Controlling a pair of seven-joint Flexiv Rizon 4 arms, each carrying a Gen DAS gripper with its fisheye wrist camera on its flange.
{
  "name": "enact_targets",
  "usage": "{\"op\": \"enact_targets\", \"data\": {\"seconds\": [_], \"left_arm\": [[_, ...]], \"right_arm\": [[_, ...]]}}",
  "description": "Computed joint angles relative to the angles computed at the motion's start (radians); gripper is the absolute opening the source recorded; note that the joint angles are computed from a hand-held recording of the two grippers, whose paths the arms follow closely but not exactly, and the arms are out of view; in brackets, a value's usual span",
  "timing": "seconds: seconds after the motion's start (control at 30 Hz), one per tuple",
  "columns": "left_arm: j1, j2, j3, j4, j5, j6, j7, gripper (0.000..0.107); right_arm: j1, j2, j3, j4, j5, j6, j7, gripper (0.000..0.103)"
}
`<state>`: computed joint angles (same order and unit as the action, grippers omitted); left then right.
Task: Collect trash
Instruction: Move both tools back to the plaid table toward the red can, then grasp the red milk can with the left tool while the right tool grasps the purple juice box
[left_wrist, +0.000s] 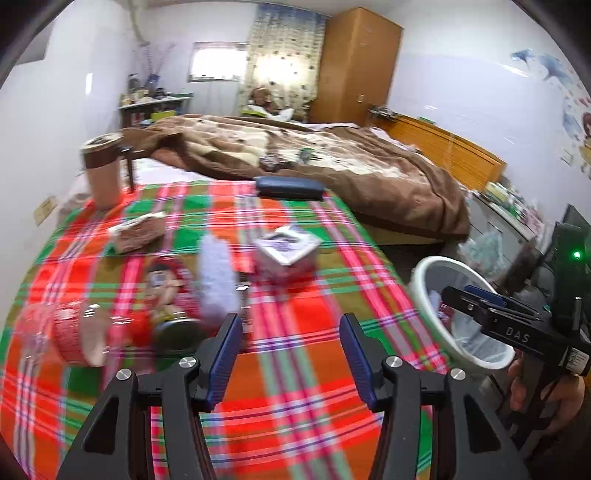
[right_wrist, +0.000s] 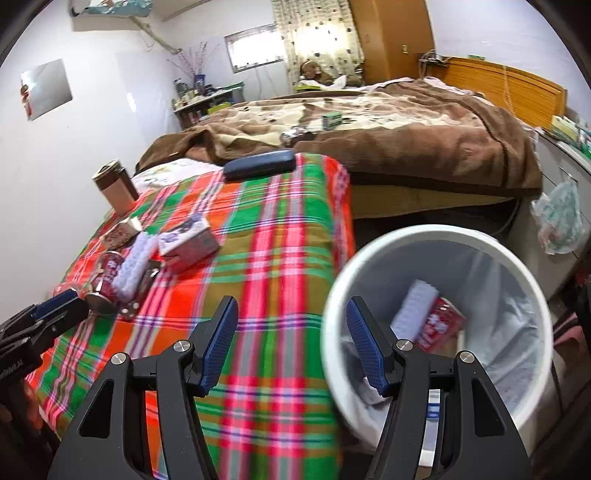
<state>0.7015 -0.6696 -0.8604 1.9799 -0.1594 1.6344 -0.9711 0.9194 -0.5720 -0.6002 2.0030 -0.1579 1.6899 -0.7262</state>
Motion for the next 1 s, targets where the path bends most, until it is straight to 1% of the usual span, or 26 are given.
{"op": "enact_targets", "data": {"seconds": [0.13, 0.3, 0.37, 0.47, 0.5, 0.6, 0.63, 0.67, 0.7, 0.83, 0.9, 1.0], "left_arm": [[0.015, -0.002, 0.027, -0.015, -0.011, 0.005, -0.010, 0.054], [-0.018, 0.004, 0.096, -0.058, -0.038, -0.016, -0.013, 0.055], [-0.032, -0.002, 0.112, -0.079, -0.056, -0.025, -0.006, 0.056], [-0.086, -0.003, 0.172, -0.118, -0.086, -0.044, 0.005, 0.056], [-0.109, -0.004, 0.198, -0.138, -0.101, -0.065, 0.007, 0.056], [-0.138, -0.019, 0.219, -0.169, -0.141, -0.093, 0.036, 0.056], [-0.163, -0.024, 0.244, -0.187, -0.153, -0.102, 0.040, 0.056], [-0.180, -0.027, 0.262, -0.197, -0.165, -0.108, 0.044, 0.056], [-0.202, -0.030, 0.286, -0.213, -0.179, -0.122, 0.043, 0.056], [-0.257, -0.046, 0.343, -0.256, -0.232, -0.161, 0.056, 0.056], [-0.284, -0.050, 0.372, -0.273, -0.254, -0.174, 0.063, 0.056], [-0.303, -0.054, 0.389, -0.280, -0.286, -0.184, 0.093, 0.056]], "right_arm": [[-0.047, -0.010, 0.066, -0.045, -0.020, -0.018, 0.000, 0.063], [-0.122, -0.032, 0.160, -0.118, -0.068, -0.050, 0.011, 0.063], [-0.150, -0.044, 0.193, -0.153, -0.090, -0.070, 0.021, 0.063], [-0.200, -0.062, 0.250, -0.203, -0.125, -0.093, 0.032, 0.063], [-0.227, -0.068, 0.280, -0.225, -0.136, -0.104, 0.031, 0.063], [-0.280, -0.089, 0.342, -0.281, -0.162, -0.131, 0.043, 0.063], [-0.301, -0.099, 0.366, -0.305, -0.167, -0.143, 0.046, 0.063], [-0.319, -0.108, 0.389, -0.328, -0.171, -0.157, 0.052, 0.063], [-0.354, -0.121, 0.434, -0.360, -0.168, -0.173, 0.050, 0.063], [-0.418, -0.166, 0.526, -0.450, -0.159, -0.216, 0.065, 0.063], [-0.435, -0.194, 0.556, -0.503, -0.150, -0.243, 0.077, 0.063], [-0.432, -0.225, 0.557, -0.564, -0.140, -0.291, 0.126, 0.063]]}}
